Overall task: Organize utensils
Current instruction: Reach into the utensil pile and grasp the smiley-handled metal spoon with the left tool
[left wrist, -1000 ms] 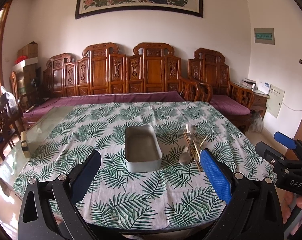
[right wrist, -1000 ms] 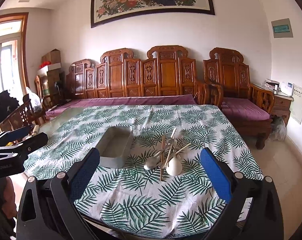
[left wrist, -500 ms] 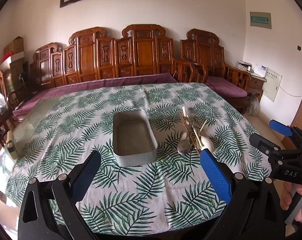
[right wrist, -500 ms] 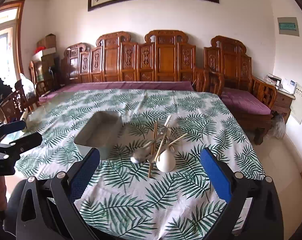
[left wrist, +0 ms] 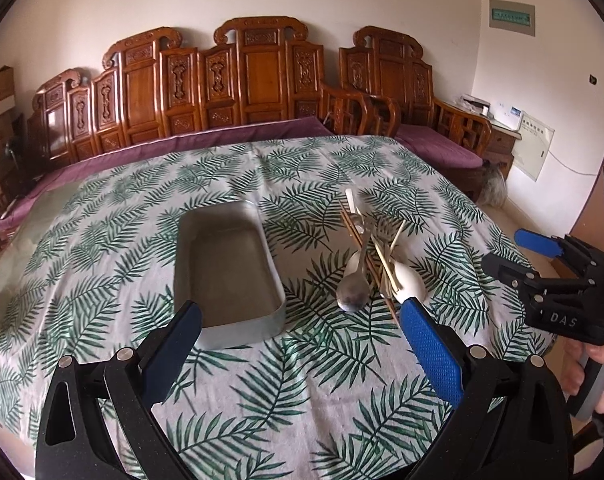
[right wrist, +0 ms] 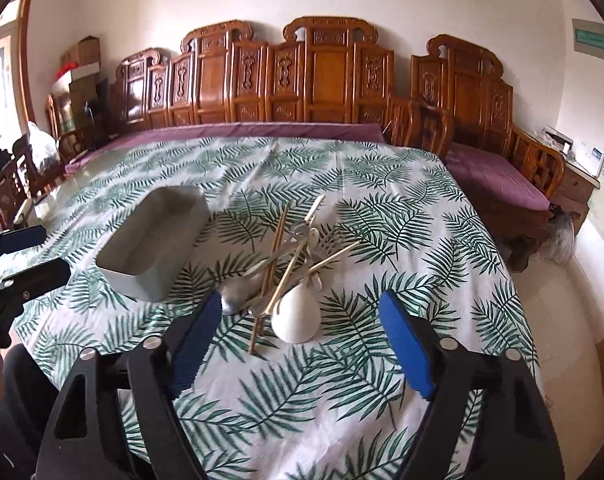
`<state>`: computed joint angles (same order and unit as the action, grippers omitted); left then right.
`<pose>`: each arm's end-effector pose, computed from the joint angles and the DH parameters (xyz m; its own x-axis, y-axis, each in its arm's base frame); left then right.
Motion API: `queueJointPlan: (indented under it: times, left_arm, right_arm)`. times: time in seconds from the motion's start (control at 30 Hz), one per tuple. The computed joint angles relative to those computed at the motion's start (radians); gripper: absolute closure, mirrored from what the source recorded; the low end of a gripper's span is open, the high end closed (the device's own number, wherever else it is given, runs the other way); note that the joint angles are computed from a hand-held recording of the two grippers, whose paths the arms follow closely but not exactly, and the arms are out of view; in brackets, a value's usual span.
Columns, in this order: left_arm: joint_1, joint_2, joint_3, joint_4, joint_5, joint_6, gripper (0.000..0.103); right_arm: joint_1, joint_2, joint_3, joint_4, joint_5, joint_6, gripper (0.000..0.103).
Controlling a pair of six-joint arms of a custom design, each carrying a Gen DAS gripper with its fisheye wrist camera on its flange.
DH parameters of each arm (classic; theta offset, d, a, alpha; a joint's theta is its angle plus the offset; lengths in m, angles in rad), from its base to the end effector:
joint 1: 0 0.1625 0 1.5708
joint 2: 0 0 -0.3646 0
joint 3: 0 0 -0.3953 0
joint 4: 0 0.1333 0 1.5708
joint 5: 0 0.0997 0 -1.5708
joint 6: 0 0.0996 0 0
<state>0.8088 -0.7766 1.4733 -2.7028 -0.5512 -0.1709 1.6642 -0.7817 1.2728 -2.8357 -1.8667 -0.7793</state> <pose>-0.3086 -0.6394 0.1591 -0.7242 -0.0114 -0.6895 0.5103 0.6637 -0.5469 0.1733 -0.7323 0.2345 -0.6442 -0.4196 0.6395 -0.7301 0.5865 -0.3506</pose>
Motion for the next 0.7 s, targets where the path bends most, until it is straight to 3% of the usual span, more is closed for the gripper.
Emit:
queueJointPlan:
  times: [0.33, 0.7]
  left_arm:
    - [0.059, 0.102, -0.16, 0.103, -0.093, 0.033, 0.008]
    - [0.137, 0.298, -0.474, 0.334, -0.22, 0.034, 0.044]
  right_arm:
    - [-0.025, 0.117, -0.175, 0.099, -0.038, -0.037, 0.036]
    - [-0.05, 0.261, -0.403, 0.224, -0.038, -0.065, 0.046]
